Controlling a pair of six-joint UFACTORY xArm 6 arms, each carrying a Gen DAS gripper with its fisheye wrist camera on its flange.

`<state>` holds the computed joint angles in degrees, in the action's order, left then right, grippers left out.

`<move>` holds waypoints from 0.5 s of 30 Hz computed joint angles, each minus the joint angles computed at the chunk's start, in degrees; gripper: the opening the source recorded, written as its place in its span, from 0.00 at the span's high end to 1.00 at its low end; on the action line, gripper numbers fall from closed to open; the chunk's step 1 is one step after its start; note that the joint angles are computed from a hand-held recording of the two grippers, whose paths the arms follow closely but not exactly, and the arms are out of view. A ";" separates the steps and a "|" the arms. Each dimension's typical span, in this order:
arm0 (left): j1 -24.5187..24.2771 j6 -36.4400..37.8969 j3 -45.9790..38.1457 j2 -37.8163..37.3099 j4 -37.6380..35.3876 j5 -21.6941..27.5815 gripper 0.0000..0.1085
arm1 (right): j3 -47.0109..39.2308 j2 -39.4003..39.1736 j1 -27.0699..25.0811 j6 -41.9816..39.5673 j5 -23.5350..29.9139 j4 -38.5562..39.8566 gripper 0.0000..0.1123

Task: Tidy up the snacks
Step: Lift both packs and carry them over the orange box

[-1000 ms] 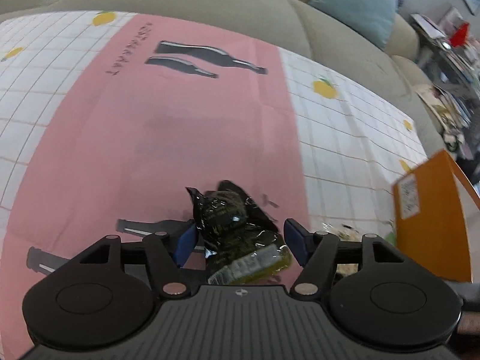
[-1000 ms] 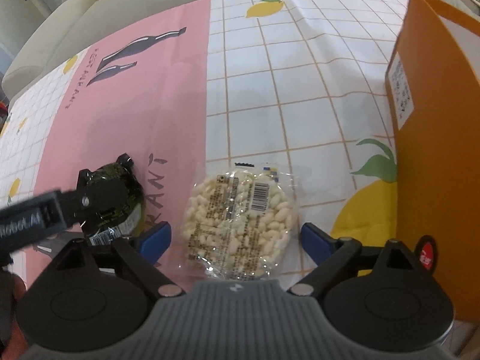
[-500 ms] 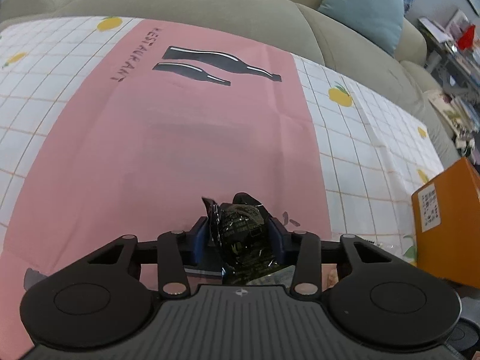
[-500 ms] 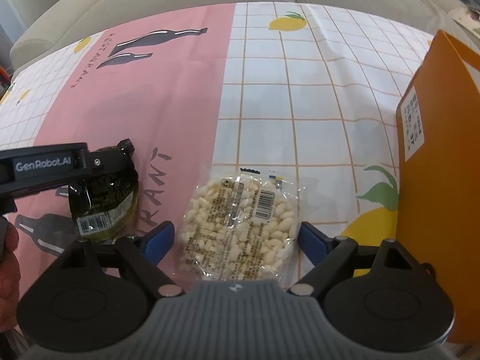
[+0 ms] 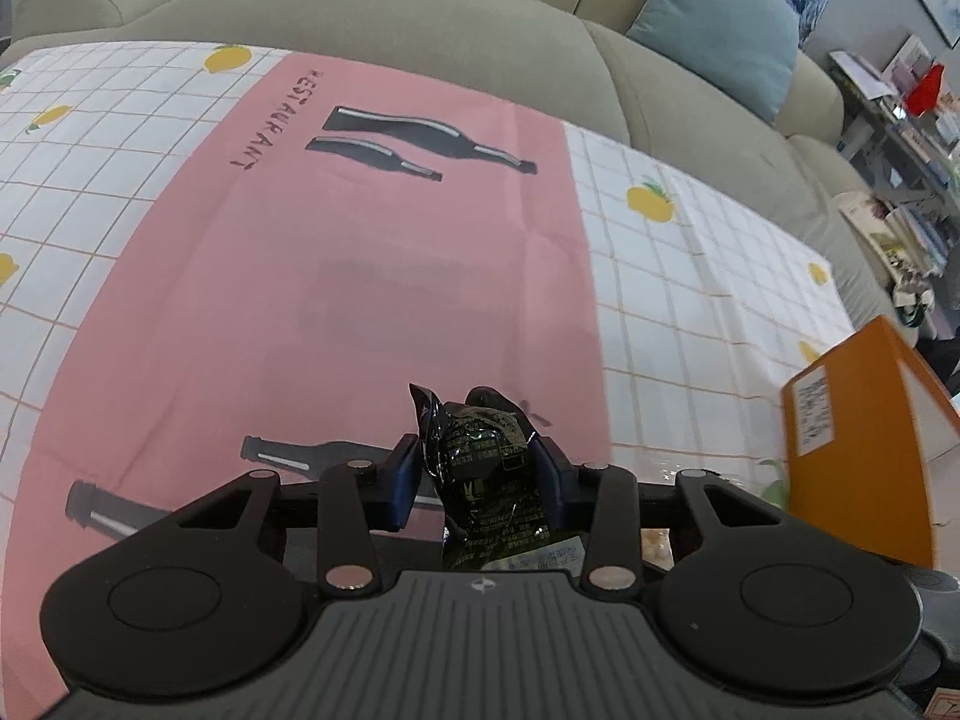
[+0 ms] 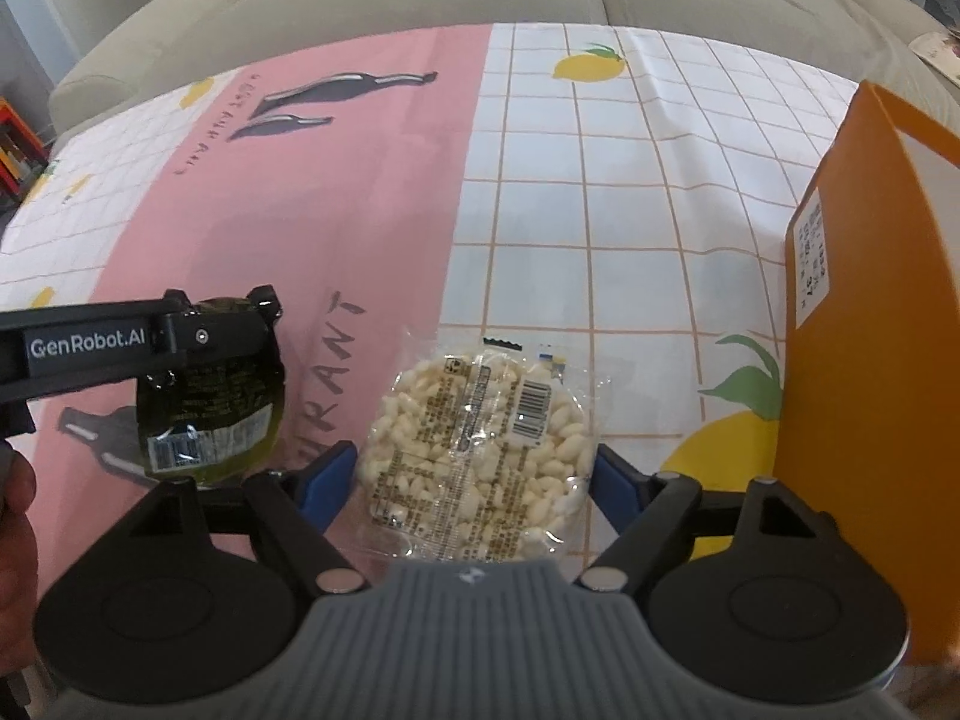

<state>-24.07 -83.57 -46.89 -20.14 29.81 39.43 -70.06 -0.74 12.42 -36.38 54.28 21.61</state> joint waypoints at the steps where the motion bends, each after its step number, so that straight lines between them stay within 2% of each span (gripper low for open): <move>1: -0.48 -0.29 -0.42 -0.37 0.28 0.51 0.59 | -0.03 -0.52 -0.20 -0.56 0.55 0.63 0.29; 7: -2.98 -1.63 -3.60 -1.47 1.83 2.88 0.59 | -2.04 -3.13 -2.51 -3.95 4.93 4.30 0.29; 15: -6.19 -0.59 -10.26 0.47 1.82 3.63 0.59 | -7.36 -4.35 -8.14 -8.26 11.94 7.76 0.29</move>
